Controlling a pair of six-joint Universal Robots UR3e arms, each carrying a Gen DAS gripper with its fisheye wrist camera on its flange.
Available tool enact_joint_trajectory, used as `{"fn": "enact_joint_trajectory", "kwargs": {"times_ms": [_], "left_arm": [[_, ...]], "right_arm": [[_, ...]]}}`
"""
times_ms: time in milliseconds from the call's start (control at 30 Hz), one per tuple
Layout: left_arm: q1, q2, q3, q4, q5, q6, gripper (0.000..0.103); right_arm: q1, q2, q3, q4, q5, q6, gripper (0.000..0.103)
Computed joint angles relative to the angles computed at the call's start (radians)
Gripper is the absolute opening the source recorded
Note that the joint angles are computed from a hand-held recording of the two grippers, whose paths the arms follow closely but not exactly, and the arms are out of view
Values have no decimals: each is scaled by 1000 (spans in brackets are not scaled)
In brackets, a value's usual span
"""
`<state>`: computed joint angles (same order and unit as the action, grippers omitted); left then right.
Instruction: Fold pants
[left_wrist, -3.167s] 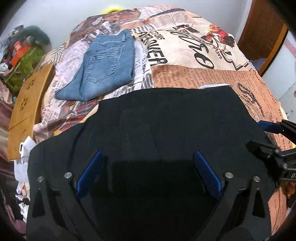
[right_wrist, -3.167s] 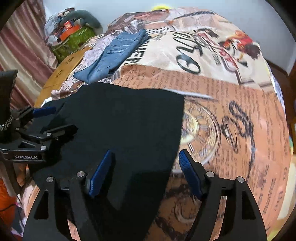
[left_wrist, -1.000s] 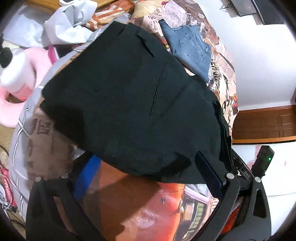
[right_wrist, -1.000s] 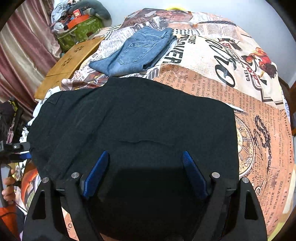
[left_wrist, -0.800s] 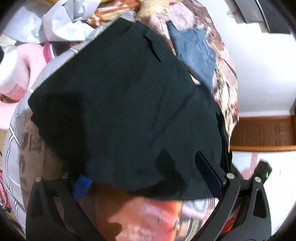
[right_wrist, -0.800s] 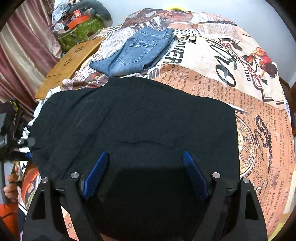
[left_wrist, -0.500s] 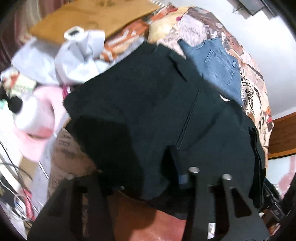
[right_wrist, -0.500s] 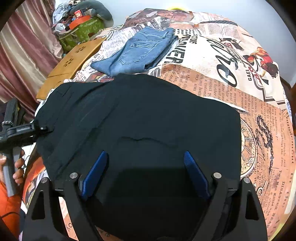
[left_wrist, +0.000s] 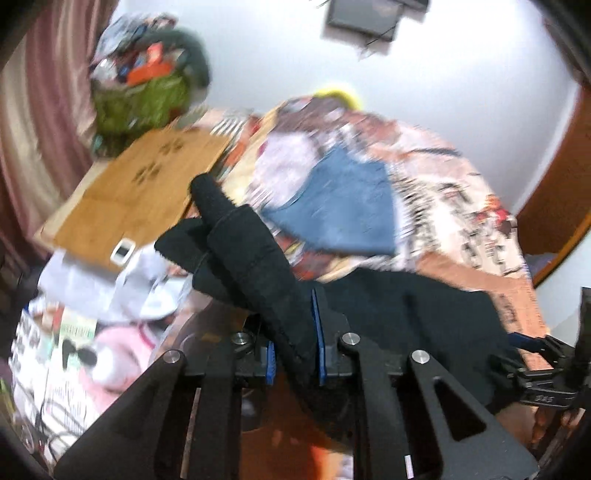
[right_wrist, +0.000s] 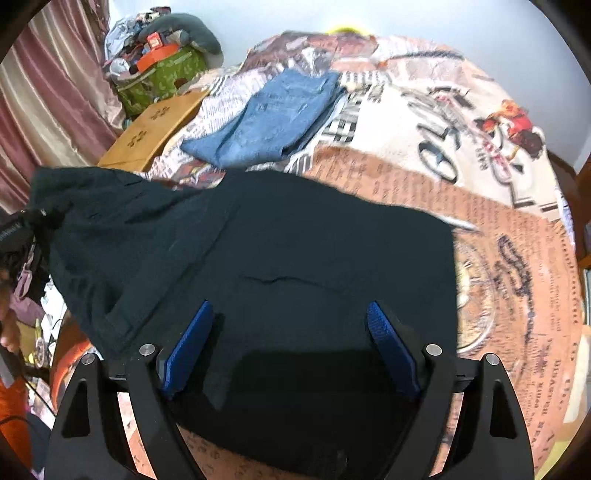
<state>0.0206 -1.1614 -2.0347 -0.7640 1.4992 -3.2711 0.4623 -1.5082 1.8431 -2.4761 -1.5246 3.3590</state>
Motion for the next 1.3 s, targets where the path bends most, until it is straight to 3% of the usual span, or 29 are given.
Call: {"fn": "enact_joint_trajectory", "kwargs": {"times_ms": [233, 533, 667, 800, 967, 1000, 1067, 1100, 1133, 1300], "left_arm": [[-256, -168, 247, 48, 121, -50, 16], [-487, -484, 639, 2, 189, -96, 15], [-566, -641, 795, -27, 163, -88, 15], [-619, -801, 952, -131, 83, -86, 15], [-670, -893, 1015, -198, 41, -74, 20], [-679, -912, 1050, -238, 41, -66, 27], [-675, -927, 1098, -306, 4, -41, 51], [-675, -924, 1093, -306, -5, -42, 71], [-675, -902, 1062, -283, -8, -46, 83], [-654, -836, 1031, -239, -14, -72, 94]], "right_arm": [[-99, -167, 128, -15, 7, -31, 84], [-312, -366, 354, 51, 144, -91, 84], [-354, -383, 437, 18, 212, -104, 83], [-382, -421, 441, 52, 227, -122, 83], [-460, -559, 507, 129, 271, -178, 83], [-474, -586, 514, 151, 278, -185, 83], [-491, -623, 517, 184, 284, -193, 83], [-495, -631, 518, 190, 285, -195, 83], [-499, -644, 519, 200, 286, -196, 83], [-503, -673, 526, 218, 287, -196, 83]]}}
